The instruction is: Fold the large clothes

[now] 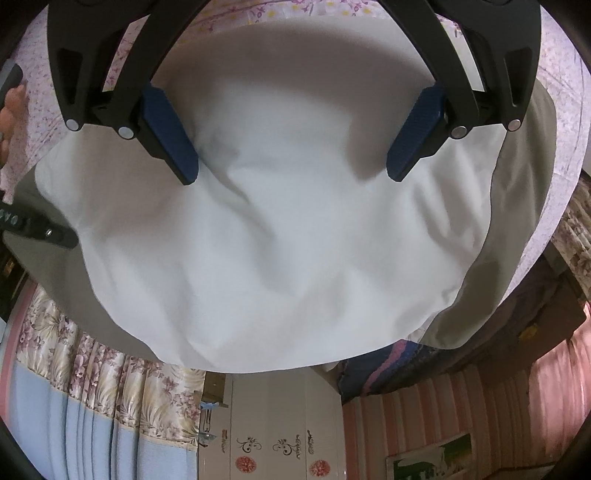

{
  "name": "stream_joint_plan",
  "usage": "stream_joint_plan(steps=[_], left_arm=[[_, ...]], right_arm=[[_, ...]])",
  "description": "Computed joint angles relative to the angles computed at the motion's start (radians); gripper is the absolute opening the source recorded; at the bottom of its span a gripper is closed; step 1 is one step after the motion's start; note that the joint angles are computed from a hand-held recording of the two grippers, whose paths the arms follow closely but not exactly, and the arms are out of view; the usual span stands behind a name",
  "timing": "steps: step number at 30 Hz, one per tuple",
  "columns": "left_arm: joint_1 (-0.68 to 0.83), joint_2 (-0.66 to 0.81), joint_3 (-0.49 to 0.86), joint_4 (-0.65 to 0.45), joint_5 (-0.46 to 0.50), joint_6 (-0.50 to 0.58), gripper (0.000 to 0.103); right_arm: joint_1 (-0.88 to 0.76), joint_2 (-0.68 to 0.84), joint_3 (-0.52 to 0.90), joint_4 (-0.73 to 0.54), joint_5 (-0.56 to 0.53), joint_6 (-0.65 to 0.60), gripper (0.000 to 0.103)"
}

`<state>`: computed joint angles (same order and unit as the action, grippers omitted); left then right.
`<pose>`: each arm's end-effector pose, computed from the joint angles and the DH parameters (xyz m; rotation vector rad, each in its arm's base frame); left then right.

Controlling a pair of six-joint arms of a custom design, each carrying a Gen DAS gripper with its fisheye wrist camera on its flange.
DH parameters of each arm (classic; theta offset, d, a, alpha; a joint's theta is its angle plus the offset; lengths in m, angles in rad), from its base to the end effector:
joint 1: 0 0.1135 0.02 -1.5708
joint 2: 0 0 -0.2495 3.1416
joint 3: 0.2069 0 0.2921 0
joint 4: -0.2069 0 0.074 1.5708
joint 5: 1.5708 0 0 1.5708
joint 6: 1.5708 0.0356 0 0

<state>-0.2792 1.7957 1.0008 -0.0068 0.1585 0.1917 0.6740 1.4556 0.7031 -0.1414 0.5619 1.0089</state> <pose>0.3778 -0.1142 0.1163 0.6271 2.2872 -0.2300 0.2511 0.1763 0.1286 0.6096 2.2140 0.1602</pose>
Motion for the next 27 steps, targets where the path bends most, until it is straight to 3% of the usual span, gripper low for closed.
stream_joint_plan(steps=[7, 15, 18, 23, 27], left_arm=[[-0.001, 0.022, 0.026, -0.015, 0.004, -0.002, 0.1], [0.039, -0.03, 0.022, -0.036, 0.016, 0.026, 0.1], [0.051, 0.003, 0.06, -0.065, 0.027, 0.024, 0.1], [0.029, 0.015, 0.051, -0.046, 0.008, 0.019, 0.1], [0.023, 0.015, 0.05, -0.044, 0.006, 0.018, 0.1]], right_arm=[[0.066, 0.024, 0.174, -0.103, 0.084, -0.161, 0.02], [0.106, 0.231, 0.524, -0.26, 0.112, -0.371, 0.02], [0.107, 0.244, 0.529, -0.28, 0.107, -0.324, 0.02], [0.07, 0.152, 0.381, -0.29, 0.106, -0.194, 0.023], [0.022, 0.132, 0.304, -0.352, 0.073, -0.09, 0.035]])
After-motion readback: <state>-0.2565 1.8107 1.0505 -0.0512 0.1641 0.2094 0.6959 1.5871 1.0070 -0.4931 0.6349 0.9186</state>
